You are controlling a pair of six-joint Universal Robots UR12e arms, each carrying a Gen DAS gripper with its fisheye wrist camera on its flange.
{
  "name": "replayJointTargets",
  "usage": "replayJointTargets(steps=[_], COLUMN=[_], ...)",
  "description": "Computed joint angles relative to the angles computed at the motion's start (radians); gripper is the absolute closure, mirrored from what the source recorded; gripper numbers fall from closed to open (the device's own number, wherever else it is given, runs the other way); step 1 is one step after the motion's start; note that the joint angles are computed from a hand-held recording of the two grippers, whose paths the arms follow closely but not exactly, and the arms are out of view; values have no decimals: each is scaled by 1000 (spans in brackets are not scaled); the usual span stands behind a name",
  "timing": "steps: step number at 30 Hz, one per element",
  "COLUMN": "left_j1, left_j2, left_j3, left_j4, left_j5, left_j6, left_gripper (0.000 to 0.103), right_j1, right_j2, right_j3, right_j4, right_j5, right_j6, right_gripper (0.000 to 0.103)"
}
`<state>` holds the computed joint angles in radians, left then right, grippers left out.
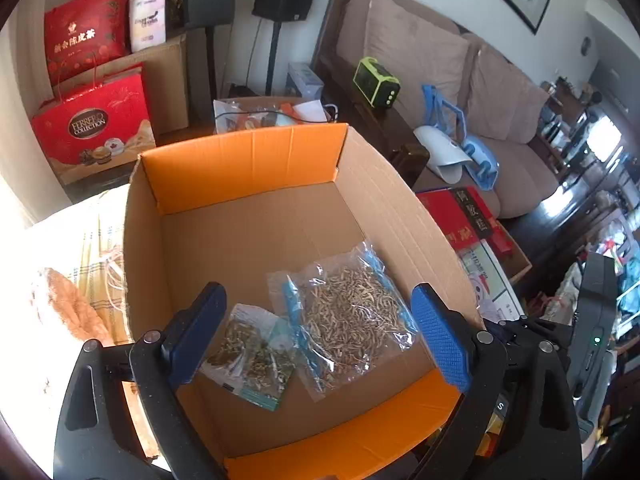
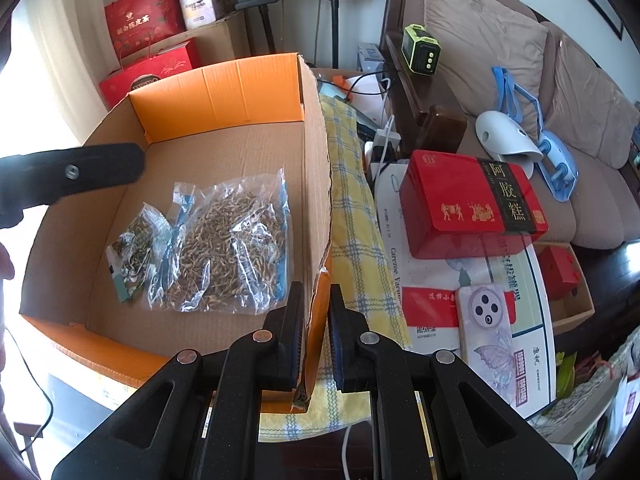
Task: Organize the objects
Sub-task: 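Withdraw the left tool from the box back over the table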
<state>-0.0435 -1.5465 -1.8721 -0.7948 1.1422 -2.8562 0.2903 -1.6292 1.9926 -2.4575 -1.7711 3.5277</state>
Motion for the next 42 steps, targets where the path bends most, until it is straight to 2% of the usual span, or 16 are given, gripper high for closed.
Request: replayJointTargets(steps=[1, 4, 11, 16, 29, 38, 42], left_j1=[5, 21, 33, 59, 173, 249, 282], left_j2=[4, 15, 31, 47, 79, 92, 94], left_j3=[-2, -12, -30, -52, -91, -113, -119], left_j4=[8, 32, 40, 73, 133, 160, 141], left_j5=[3, 14, 55, 74, 127, 131, 118], left_j6=[0, 0, 18, 18, 0, -39, -39], left_gripper=[10, 0, 0, 0, 0, 0, 0], right_j1=[0, 1, 2, 2, 2, 1, 1], right_j2=[1, 4, 10, 10, 12, 13, 15], right_j3=[-1, -4, -8, -8, -7, -6, -7], right_j4=[0, 3, 8, 9, 8, 6, 7], right_j5=[1, -1, -6, -7, -10, -12, -12], right_j6=[1, 5, 8, 6, 5, 4, 5], right_gripper=[92, 92, 91, 91, 89, 89, 89])
